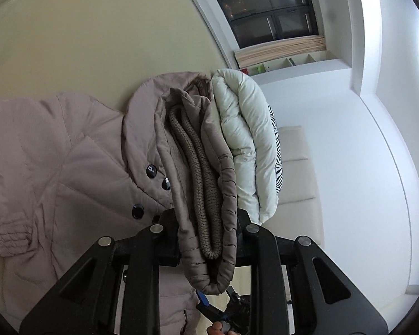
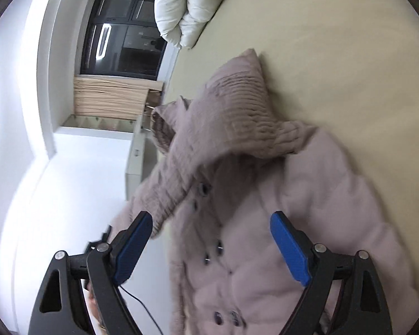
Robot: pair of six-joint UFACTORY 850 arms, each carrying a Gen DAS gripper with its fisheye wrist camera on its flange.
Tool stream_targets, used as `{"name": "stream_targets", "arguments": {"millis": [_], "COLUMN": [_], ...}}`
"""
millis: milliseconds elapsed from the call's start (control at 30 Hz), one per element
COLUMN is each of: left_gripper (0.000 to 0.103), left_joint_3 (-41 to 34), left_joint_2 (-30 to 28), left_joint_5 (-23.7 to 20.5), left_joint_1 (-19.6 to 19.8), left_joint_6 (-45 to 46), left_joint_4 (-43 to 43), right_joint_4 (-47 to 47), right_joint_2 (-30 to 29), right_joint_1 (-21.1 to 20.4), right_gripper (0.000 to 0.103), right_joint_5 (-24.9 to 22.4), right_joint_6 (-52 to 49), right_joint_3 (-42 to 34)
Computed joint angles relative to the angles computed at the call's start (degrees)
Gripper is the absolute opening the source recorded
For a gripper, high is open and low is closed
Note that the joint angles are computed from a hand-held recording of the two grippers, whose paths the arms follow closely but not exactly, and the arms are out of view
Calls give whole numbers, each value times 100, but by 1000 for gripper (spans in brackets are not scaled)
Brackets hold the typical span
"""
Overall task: Fold large clothes
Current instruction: 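Fold the held sleeve across the coat front with the right gripper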
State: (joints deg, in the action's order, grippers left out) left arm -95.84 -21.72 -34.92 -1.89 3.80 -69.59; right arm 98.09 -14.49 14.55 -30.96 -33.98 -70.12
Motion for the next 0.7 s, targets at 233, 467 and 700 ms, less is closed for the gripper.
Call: {"name": "stream_targets", "arguments": {"millis": [233, 467, 700], "left_gripper": [21, 20, 19], "left_joint_3": [99, 341, 848], "left_joint_2": [77, 18, -22], "left_joint_5": [54, 168, 352], "left_joint_1": [88, 140, 165], "left_joint_6": [-386, -756, -1020], "left_joint_4": [389, 789, 1254], "right_joint_4": [908, 2462, 2270], "right_joint_2": [-1047, -1200, -1085], "right_joint_1": [118, -302, -373], "right_gripper": [89, 77, 64], "right_joint_5": [98, 138, -141], "right_joint_6": [-49, -547, -956], "right_joint_3": [-1043, -926, -630]}}
